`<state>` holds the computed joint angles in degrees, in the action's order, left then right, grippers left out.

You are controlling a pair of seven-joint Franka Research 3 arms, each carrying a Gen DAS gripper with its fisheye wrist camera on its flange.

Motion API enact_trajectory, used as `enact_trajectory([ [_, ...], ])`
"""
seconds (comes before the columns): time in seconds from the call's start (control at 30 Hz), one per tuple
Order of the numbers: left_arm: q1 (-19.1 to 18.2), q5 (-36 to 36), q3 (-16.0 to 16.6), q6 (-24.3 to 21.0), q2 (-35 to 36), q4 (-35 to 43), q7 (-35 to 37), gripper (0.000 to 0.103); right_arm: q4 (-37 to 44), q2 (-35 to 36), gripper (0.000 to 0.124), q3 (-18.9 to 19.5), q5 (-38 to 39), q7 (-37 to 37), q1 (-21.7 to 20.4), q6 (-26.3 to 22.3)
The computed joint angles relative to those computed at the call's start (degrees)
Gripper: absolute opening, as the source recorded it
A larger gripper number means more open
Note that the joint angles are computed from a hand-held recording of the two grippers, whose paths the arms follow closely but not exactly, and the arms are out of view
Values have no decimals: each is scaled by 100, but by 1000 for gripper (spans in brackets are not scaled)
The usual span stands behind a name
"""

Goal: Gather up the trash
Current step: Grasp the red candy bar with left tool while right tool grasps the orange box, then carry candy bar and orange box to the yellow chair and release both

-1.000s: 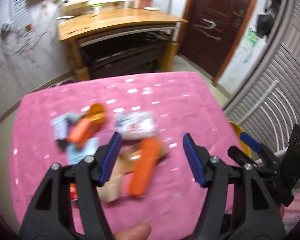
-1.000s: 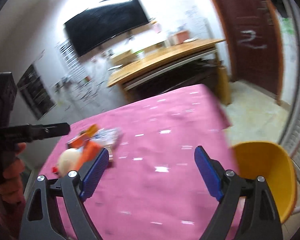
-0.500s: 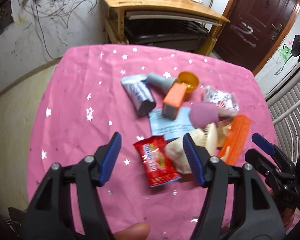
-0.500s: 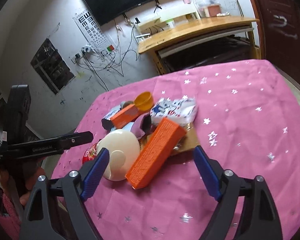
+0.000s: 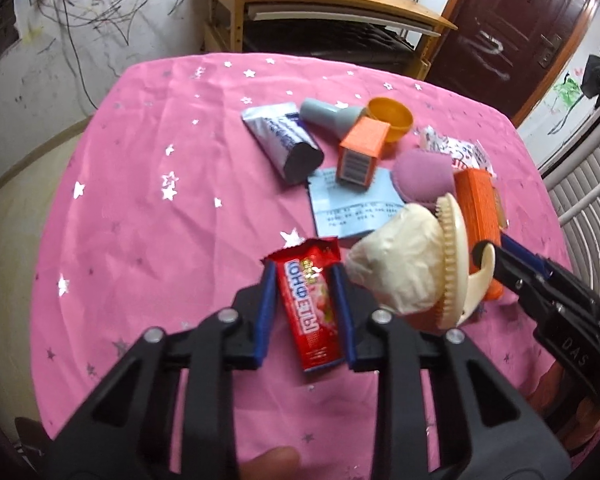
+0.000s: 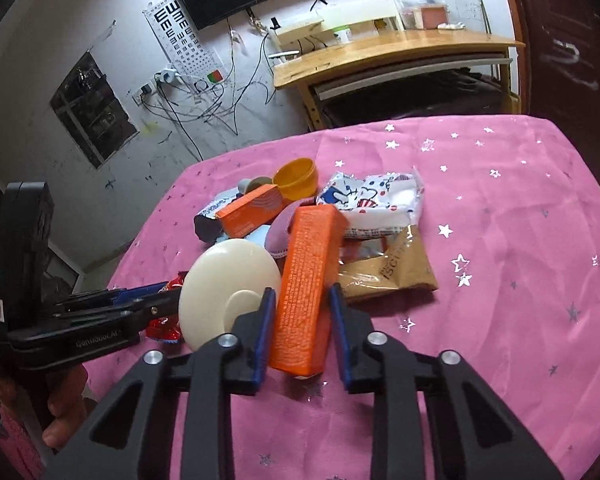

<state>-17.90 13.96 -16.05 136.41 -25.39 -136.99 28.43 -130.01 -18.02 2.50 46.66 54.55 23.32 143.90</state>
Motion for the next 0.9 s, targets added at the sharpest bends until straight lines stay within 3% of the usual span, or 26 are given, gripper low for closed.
enact_trajectory([
  [0.13, -48, -115, 53, 167, -196, -193, -30, 22, -95, -114, 19, -81, 197, -144, 21, 129],
  [0.4, 108, 164, -75, -150, -453, -28, -217, 22, -60, -202, 19, -219, 536, -499, 10, 131],
  [0.67, 167, 483, -199, -354, 9, 581, -252, 22, -77, -292, 19, -444, 749, -634, -288, 274],
  [0.9, 95, 703, -266, -155, 679, 1278, -187, 22, -117, -271, 19, -766, 858, -610, -750, 498],
])
